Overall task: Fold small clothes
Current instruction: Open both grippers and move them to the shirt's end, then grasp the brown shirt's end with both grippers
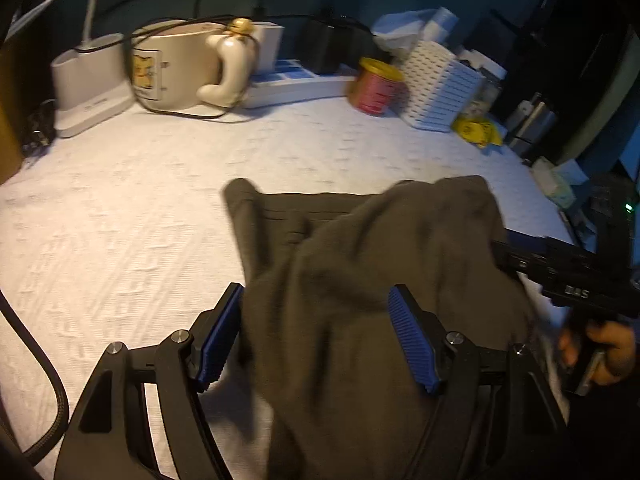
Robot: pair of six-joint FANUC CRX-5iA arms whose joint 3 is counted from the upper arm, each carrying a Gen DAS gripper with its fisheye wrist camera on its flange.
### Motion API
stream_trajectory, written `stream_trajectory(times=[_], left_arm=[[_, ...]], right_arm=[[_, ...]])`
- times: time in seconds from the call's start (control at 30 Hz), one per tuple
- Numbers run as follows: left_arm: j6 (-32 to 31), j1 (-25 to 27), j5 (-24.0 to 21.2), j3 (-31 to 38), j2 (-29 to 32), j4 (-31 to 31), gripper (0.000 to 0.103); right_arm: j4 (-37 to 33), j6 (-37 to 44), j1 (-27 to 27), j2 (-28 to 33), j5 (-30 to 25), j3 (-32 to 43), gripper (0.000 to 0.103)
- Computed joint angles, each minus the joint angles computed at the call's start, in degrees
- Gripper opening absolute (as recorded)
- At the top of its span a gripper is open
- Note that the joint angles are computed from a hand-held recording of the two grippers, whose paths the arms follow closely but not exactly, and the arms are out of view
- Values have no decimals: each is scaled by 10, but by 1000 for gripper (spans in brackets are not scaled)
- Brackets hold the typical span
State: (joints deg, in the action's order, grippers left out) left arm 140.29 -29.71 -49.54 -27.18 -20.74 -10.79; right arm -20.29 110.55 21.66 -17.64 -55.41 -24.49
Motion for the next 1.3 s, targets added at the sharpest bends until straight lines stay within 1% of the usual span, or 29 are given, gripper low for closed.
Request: stream_trajectory(times=[0.17, 0.27, 0.33, 0.37, 0.47, 0.5, 0.53, 0.57, 0.6, 0.63, 0.67, 0.73, 0.83, 1.03, 1.13, 1.3], left_arm=[[-26, 4, 27, -2, 12, 24, 73], [-24, -13, 8, 19, 31, 1, 73], [-23, -20, 5, 26, 37, -9, 71], [-24, -20, 6, 25, 37, -10, 70], [-19, -24, 9, 28, 40, -16, 60], [-22, -23, 14, 28, 41, -10, 51], [-28, -22, 20, 26, 43, -3, 42], [-28, -26, 21, 30, 48, -4, 41], [-18, -35, 13, 41, 55, -17, 37], [-14, -41, 9, 46, 59, -24, 33], [-10, -47, 5, 52, 63, -31, 32], [-1, -58, -7, 63, 68, -45, 25], [23, -78, -24, 79, 72, -71, 21], [74, -120, -41, 98, 69, -120, 19], [90, -133, -41, 102, 63, -133, 19], [128, -173, -63, 120, 57, -177, 14]], right_arm=[[-19, 19, -2, 9, 5, 6, 66], [-31, 33, 2, 10, 12, 4, 66], [-30, 37, 9, 6, 22, -3, 66], [-41, 47, 6, 8, 17, 0, 66], [-64, 69, 5, 11, 4, 5, 65], [-60, 71, 12, 7, 9, 0, 65], [-60, 74, 16, 3, 12, -3, 53], [-67, 81, 16, 4, 10, -2, 47], [-63, 78, 19, 1, 13, -5, 43], [-65, 78, 18, 1, 13, -4, 35], [-72, 84, 11, 4, 6, 0, 28], [-86, 95, 1, 7, -8, 8, 21], [-87, 102, 0, -6, -12, 4, 18], [-99, 115, -3, -45, -18, -3, 17], [-101, 120, -6, -68, -23, -5, 17], [-97, 115, -2, -105, -28, -9, 16]])
